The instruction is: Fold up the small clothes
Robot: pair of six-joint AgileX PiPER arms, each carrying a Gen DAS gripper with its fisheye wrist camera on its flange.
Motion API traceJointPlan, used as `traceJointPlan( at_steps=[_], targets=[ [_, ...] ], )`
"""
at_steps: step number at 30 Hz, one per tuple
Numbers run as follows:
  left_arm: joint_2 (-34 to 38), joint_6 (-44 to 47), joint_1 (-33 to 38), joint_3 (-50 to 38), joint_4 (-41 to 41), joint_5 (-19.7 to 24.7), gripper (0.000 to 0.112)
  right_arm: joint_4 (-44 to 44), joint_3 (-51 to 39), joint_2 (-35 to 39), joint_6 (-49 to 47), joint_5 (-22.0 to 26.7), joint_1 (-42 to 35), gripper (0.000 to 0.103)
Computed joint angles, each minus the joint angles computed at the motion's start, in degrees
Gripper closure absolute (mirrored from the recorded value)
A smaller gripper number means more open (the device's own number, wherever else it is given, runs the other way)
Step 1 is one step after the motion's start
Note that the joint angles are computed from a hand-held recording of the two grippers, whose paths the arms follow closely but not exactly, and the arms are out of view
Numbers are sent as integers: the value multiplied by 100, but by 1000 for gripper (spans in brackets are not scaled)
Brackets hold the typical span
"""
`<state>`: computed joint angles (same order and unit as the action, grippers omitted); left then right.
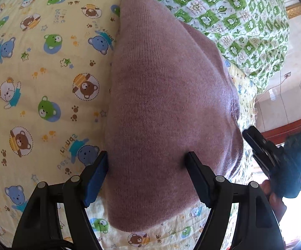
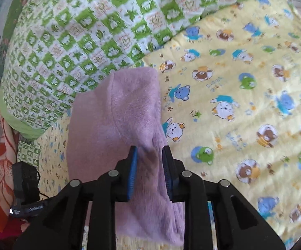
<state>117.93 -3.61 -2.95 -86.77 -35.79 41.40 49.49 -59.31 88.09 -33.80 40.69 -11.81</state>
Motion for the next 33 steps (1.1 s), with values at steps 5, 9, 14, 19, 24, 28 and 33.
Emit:
traceJointPlan(
  at_steps=[5,9,14,19,24,28,33],
  targets=[
    [20,-127,-110,22,193,-32,37,717,757,-480,-916,473,-166,78],
    [76,-53,-93,2,114,57,37,4,901,-147,-259,21,-19,78],
    [-115,242,110,21,-55,117,37,46,719,-19,-30,290,-324,78],
    [422,-80,359,-1236,261,682,33,75,86,-49,71,284,-227,46],
    [1511,-659,475,-3229,832,1568,32,16,-950,720,261,100,46,39],
    [2384,-798,572,-4680,786,2198,32,40,-1771,1531,168,541,15,39],
    [2570,-435,575,-4626,516,1869,41,114,-2102,2101,-237,832,-19,38]
  ],
)
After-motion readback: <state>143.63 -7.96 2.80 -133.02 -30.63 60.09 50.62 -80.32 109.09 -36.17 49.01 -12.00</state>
